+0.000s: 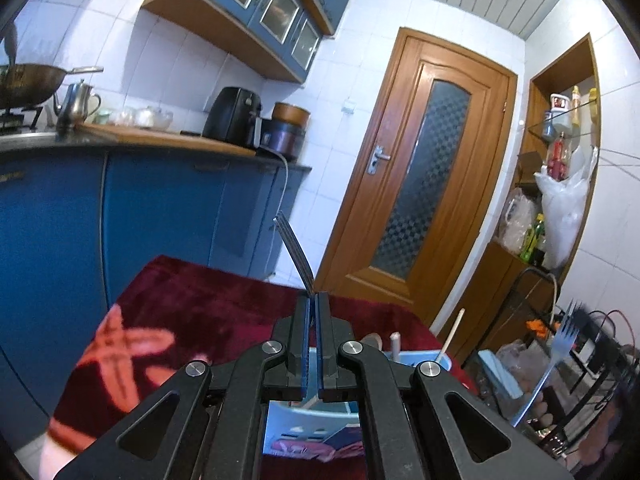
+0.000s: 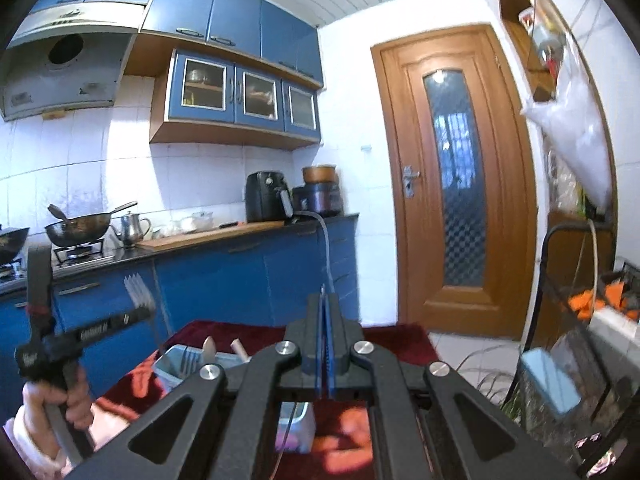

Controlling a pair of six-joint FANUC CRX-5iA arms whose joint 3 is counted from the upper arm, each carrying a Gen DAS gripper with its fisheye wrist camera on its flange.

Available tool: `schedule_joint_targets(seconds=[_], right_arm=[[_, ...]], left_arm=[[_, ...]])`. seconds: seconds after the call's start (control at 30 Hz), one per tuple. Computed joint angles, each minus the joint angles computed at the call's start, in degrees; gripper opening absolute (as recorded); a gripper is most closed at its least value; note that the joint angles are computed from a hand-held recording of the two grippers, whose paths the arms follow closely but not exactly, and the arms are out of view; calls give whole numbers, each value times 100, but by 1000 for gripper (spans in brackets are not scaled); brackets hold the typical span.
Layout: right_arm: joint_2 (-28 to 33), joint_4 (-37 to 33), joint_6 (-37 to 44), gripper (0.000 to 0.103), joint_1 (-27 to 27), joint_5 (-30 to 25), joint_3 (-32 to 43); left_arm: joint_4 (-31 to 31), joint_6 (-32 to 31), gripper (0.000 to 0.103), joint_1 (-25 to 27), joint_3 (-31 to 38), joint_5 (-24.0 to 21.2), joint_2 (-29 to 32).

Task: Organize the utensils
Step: 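Lift and carry both held utensils over the blue holder with both tools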

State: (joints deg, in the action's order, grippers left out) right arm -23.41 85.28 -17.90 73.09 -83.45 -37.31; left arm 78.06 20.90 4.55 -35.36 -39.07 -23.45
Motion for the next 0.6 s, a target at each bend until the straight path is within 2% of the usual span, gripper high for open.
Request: schedule_joint_targets(seconds=[0.23,0.6], right_arm=[[403,443,253,3,-585,94,259],[907,854,526,3,-1208,465,391]], left_arm=[[-283,196,2,94,-38,-126,165],[-107,-97,2,2,-197,56,176]])
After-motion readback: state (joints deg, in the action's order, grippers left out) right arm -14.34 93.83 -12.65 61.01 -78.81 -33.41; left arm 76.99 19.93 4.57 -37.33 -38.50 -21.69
